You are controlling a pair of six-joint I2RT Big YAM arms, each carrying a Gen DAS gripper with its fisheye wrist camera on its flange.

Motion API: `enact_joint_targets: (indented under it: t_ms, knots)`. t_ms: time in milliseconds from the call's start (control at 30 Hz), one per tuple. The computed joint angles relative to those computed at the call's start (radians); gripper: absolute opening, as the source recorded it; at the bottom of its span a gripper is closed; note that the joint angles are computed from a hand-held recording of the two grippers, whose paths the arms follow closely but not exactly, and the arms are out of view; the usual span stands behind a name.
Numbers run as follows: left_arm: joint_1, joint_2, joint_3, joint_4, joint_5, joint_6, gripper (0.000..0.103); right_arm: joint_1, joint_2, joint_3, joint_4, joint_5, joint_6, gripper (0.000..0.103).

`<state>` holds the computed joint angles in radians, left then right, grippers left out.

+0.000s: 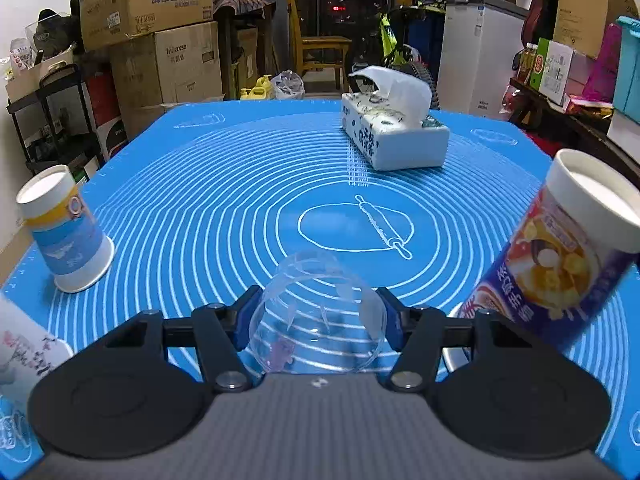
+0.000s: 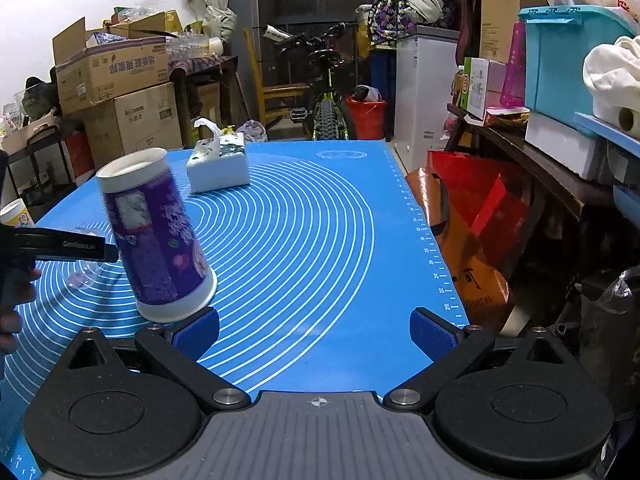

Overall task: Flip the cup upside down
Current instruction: 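Move the left gripper to the clear plastic cup and close on it, then lift the clear cup with the left gripper off the mat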

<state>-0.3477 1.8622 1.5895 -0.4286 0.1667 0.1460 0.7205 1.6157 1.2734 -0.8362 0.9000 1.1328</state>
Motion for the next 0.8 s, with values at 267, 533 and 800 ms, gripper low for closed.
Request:
enact_joint_targets:
  t_ms: [267,533,800]
  knots:
    - [0.018,-0.16,-0.173,0.021,0.079,0.021,0.062,0.027,-0.013,0.012,-0.012,0.016,-0.001,0.101]
    - [0.009,-0.237,-0.292,-0.015,0.111,0.064,0.062,0.057,-0.013,0.024,-0.037,0.004,0.021,0.101]
    - [0.003,-0.238,-0.321,0.008,0.111,0.074,0.066,0.072,-0.007,0.034,-0.061,-0.005,0.037,0.101]
